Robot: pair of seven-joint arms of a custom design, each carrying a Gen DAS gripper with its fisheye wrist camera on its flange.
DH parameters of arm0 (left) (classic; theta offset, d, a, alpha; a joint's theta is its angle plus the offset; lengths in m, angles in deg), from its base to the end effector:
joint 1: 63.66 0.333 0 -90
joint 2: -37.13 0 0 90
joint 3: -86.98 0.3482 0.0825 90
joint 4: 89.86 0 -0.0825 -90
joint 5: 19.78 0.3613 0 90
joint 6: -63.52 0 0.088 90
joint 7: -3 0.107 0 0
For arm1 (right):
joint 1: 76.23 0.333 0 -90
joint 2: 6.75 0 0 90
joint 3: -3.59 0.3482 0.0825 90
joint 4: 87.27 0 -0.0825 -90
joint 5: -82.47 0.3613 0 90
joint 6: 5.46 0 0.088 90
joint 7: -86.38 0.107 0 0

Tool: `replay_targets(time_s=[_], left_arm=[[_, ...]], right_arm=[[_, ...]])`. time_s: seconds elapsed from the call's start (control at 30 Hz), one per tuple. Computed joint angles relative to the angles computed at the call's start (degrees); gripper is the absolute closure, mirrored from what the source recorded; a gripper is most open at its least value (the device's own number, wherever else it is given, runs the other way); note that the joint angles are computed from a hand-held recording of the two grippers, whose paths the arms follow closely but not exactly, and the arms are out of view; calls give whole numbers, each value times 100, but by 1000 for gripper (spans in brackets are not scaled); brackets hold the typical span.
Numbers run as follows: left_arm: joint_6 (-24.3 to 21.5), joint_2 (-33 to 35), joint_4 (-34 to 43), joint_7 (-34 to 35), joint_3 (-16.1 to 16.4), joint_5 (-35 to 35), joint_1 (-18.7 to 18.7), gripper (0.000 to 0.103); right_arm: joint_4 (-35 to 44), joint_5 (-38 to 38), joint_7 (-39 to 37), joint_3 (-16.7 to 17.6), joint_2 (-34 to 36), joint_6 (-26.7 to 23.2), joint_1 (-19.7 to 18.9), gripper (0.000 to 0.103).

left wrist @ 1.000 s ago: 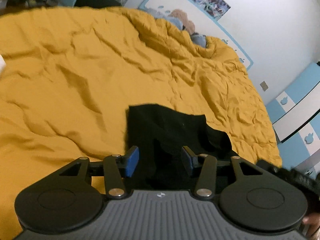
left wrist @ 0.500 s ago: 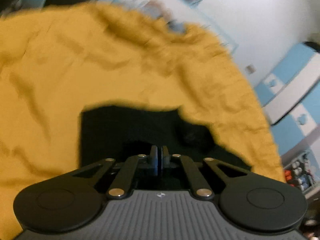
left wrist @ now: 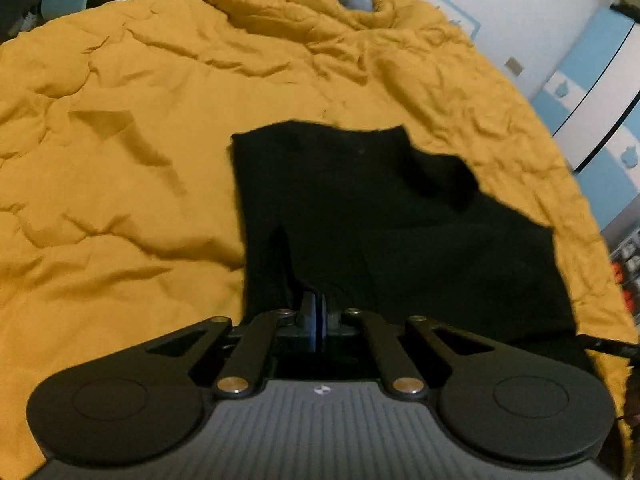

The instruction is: Fold small clothes

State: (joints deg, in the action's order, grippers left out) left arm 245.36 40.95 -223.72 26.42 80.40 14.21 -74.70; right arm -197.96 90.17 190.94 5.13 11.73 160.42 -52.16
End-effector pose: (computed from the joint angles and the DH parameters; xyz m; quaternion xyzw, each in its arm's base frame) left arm 0.4955 -0.2100 0.4380 -0.7347 0.5662 -0.3553 0.1160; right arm 0.5948 0.2743 0.4393 -0.6935 0.6472 -0.0961 0.3016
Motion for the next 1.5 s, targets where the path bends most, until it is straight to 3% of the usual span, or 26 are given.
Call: replay_targets(time_s=[0.07,0.17,0.23,0.3,0.37,0.43,0.47,0.53,0.6,0.67,0.73,0.8,0.87,0.93,0.97,1.03,1.1,1.13,1.2,1.3,1.33,1.4,1.47,1.5], left_arm=[[-69,7,32,-24,7,-15,-7,101],[-275,-34,140,439,-227,-484,110,98],[-309,-77,203,469,-220,-474,95,92],[-187,-10,264,426,-182,-480,117,67],[-34,88,338,257,-104,-540,120,60],[196,209,301,543,-388,-1161,404,60],[289,280,306,496,-334,-1285,369,60],[523,412,281,207,220,-1379,-110,60],[860,516,223,154,724,-1623,-583,71],[1150,616,210,80,745,-1665,-583,81],[1244,669,216,557,1043,-2198,-978,95],[1411,720,215,862,1235,-2538,-1223,99],[1571,754,220,1279,1510,-3023,-1586,100],[1741,765,225,1959,1977,-3797,-2216,101],[1771,768,250,2177,2047,-3975,-2327,101],[1394,831,450,2724,2307,-4332,-2659,101],[847,1012,695,3270,3148,-4854,-3549,101],[657,1119,782,3206,3403,-4828,-3777,101],[517,1211,836,3070,3570,-4692,-3910,101],[386,1120,822,2913,3553,-4465,-3875,95],[306,1064,812,2839,3694,-4371,-4000,94],[66,917,764,2691,4123,-4060,-4406,71],[-123,821,681,2367,4860,-3541,-5108,67],[-189,738,615,2267,5032,-3345,-5298,67]], right_arm=[[16,-280,239,-229,-49,-266,142,62],[-26,313,-196,191,-142,-135,-298,62],[100,452,-415,253,-116,-20,-382,62],[360,480,-540,240,4,-38,-393,61],[753,953,-884,523,270,-94,-670,54],[1225,1575,-1115,798,639,-174,-943,51],[1435,1786,-1108,835,807,-202,-987,51],[1924,2166,-1135,944,1210,-274,-1093,51],[2358,2285,-1030,890,1570,-318,-1038,51],[2769,2251,-845,761,1876,-407,-936,51],[3167,2184,-596,628,2185,-455,-843,55],[3435,2189,-414,629,2418,-419,-839,69],[3646,2341,-445,845,2593,-474,-999,103],[3490,2410,-554,882,2543,28,-1011,103],[3461,2406,-636,910,2535,161,-1042,103],[3554,2203,-362,578,2584,29,-883,103],[3731,1993,-153,419,2701,-308,-816,103],[3818,1822,-51,300,2743,-524,-743,103],[3731,1698,-68,325,2682,-554,-760,101],[3188,1634,-217,394,2291,-259,-796,86],[2943,1671,-398,522,2103,-197,-886,71],[2494,1723,-691,650,1758,-153,-987,68],[1997,1752,-906,669,1375,-140,-1004,68],[1792,1820,-1021,720,1226,-127,-1041,68]])
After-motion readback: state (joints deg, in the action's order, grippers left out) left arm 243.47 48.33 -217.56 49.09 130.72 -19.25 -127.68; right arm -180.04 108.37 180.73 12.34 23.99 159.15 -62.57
